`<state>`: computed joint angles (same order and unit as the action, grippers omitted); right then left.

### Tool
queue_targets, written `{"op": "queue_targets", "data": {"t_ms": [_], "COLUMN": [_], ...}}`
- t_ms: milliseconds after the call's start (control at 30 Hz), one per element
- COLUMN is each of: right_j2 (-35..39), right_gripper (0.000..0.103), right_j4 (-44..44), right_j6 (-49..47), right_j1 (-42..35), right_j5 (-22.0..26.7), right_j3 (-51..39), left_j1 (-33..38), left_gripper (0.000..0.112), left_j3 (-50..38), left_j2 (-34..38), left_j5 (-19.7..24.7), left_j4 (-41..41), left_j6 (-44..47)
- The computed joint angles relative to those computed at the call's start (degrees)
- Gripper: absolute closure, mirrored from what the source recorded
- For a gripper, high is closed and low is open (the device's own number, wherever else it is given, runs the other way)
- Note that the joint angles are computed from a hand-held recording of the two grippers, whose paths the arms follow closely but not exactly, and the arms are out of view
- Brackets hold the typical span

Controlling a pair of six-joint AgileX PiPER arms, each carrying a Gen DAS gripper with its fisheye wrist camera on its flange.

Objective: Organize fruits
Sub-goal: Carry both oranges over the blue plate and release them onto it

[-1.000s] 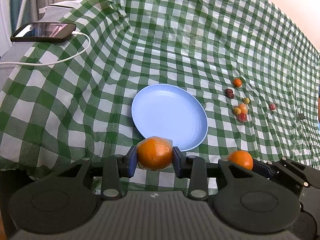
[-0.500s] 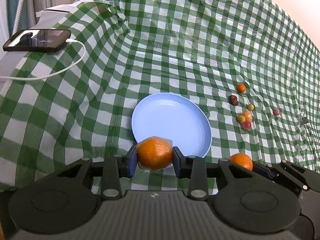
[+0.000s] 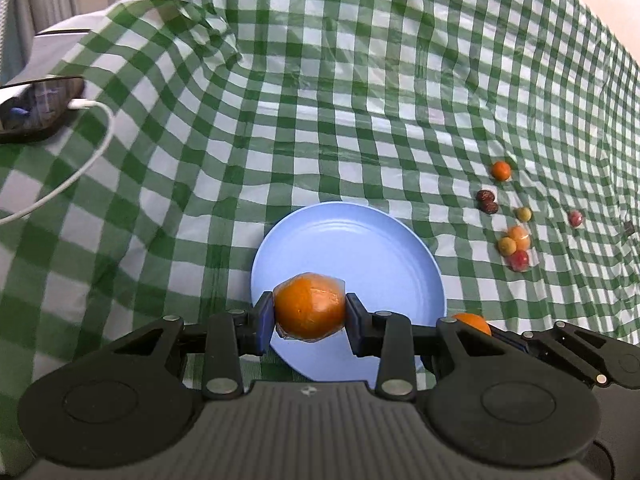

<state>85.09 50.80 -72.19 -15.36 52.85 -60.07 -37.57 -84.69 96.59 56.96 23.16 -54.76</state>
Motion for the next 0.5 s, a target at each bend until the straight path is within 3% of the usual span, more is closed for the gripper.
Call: {"op": "queue_targets", "data": {"t_ms": [500], "right_j2": [8.8], "right_gripper": [0.067], "right_j4": [-3.9], "right_j6": [2.7], "right_j1": [6.5], "right_j5": [-7.3], "right_j3": [-3.2], "left_j1": [5.7], "left_gripper": [0.072], "left_j3": [-6.2], "left_j2": [11.9], "left_j5": [-2.0], "left_j4": [-3.6], "left_j6": [8.9]}}
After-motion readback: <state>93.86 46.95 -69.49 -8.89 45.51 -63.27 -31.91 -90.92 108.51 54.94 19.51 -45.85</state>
